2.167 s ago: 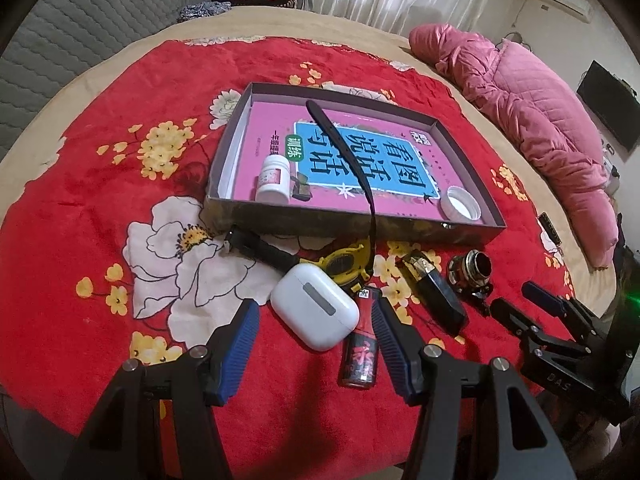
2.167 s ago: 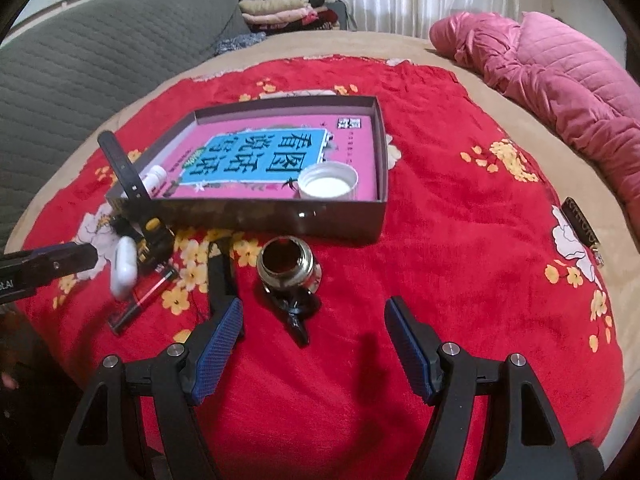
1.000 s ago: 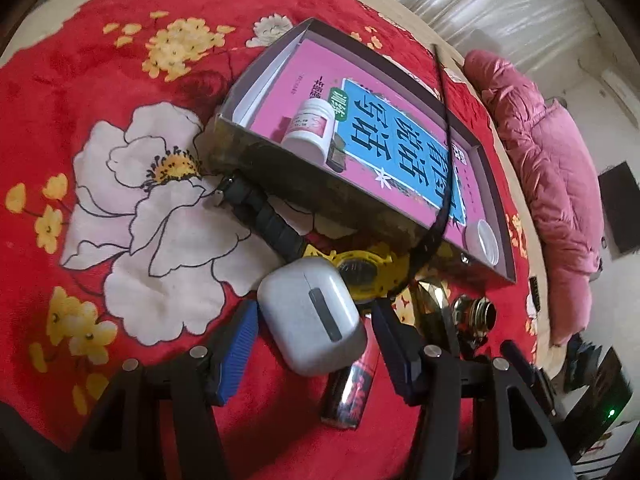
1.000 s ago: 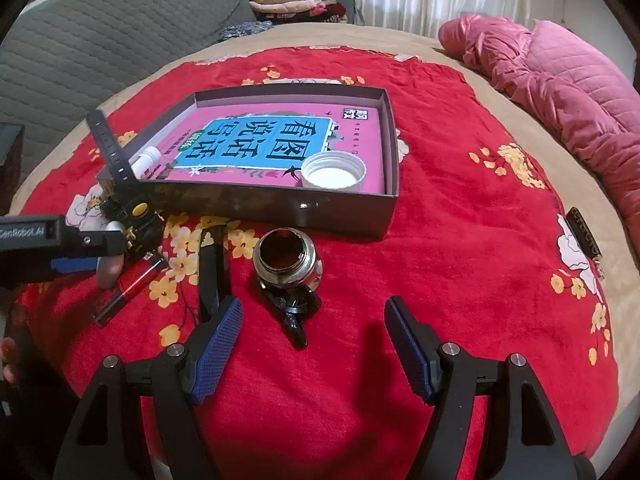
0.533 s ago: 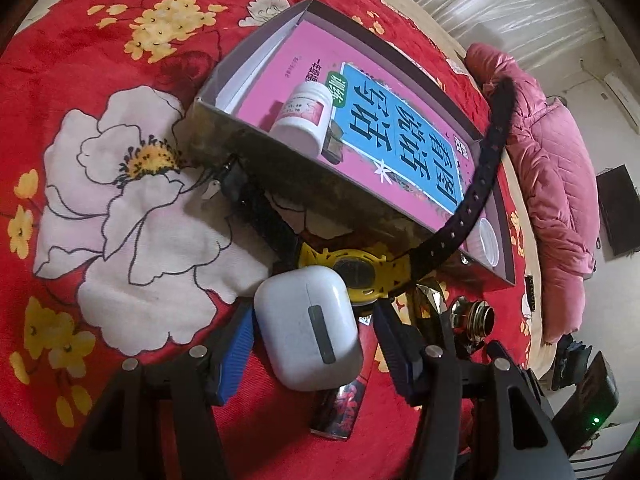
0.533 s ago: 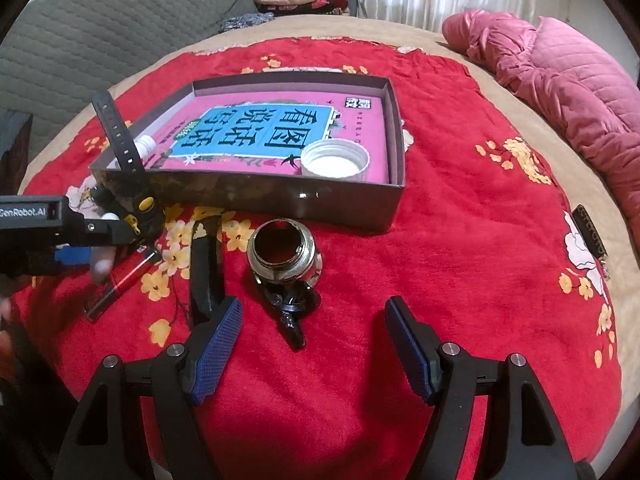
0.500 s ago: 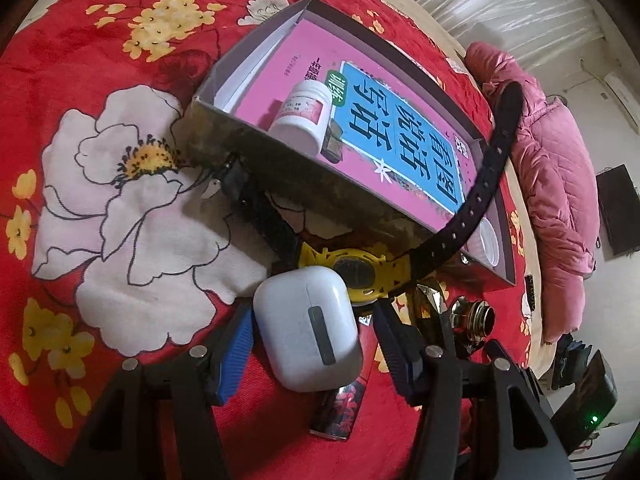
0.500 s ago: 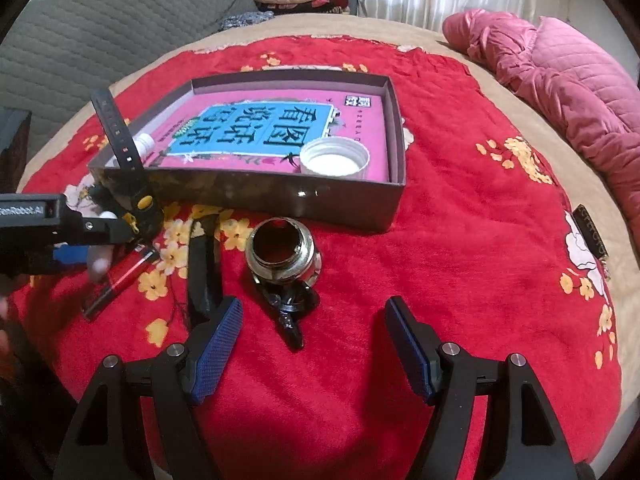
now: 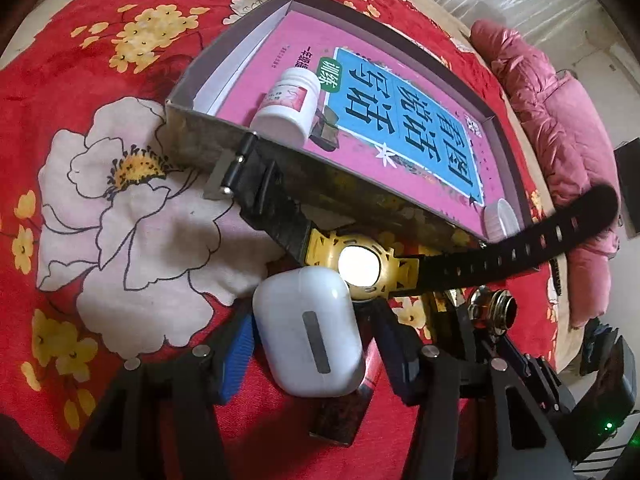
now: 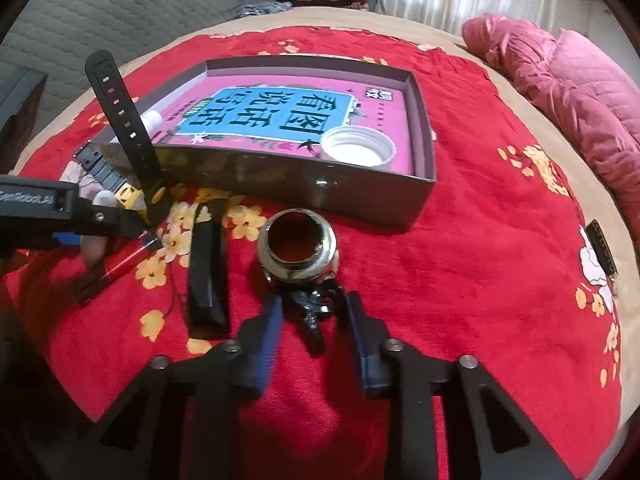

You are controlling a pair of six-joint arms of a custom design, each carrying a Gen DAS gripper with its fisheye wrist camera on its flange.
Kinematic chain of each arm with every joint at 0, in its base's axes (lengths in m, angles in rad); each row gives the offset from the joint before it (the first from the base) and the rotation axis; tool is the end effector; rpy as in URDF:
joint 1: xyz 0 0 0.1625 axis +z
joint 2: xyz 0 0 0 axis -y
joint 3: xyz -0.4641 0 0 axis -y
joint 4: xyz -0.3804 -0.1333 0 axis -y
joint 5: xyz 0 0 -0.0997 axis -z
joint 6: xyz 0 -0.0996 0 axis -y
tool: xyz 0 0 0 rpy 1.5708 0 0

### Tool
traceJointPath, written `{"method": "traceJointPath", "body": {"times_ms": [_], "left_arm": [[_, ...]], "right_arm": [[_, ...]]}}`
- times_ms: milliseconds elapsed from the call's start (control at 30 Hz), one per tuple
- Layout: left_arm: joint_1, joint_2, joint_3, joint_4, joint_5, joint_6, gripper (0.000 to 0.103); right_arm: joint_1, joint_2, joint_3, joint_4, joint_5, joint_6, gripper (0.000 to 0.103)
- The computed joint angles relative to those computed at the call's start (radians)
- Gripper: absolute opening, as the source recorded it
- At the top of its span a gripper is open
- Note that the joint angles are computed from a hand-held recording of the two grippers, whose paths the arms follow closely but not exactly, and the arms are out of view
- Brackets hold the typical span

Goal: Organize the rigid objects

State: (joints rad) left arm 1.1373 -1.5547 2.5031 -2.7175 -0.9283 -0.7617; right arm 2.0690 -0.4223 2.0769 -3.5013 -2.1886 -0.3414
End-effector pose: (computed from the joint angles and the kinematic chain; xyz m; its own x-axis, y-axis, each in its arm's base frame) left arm 0.0312 -0.3921 0.2589 -0.8459 -0.4482 -0.2892 -0.2376 0.8020 -0.5480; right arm 0.3099 -0.4115 -0.0773 -0.5919 -0.5194 0.6164 -0.6982 0.7124 -0.0701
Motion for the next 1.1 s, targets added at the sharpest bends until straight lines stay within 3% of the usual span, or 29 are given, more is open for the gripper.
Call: {"method": "traceJointPath", "body": {"times_ms": [67,667,1100], "left_arm": [[-0.005,0.001,-0.004,0.022,0.013,-0.008,0.049],[-0.026,-0.11,0.06,0.001,-0.01,-0.007,0.045],[-0.075,-0.164,0.075,0.03,0.033,-0.019,0.042]], "right_arm": [[-0.005,-0.006,0.004,0.0,0.014,0.007,0.028],[-0.002,-0.06,0.059,-0.075,0.094,0.038,0.028],[-0.008,-0.083,0.087,-0.154,0.157,0.052,0.028]]}}
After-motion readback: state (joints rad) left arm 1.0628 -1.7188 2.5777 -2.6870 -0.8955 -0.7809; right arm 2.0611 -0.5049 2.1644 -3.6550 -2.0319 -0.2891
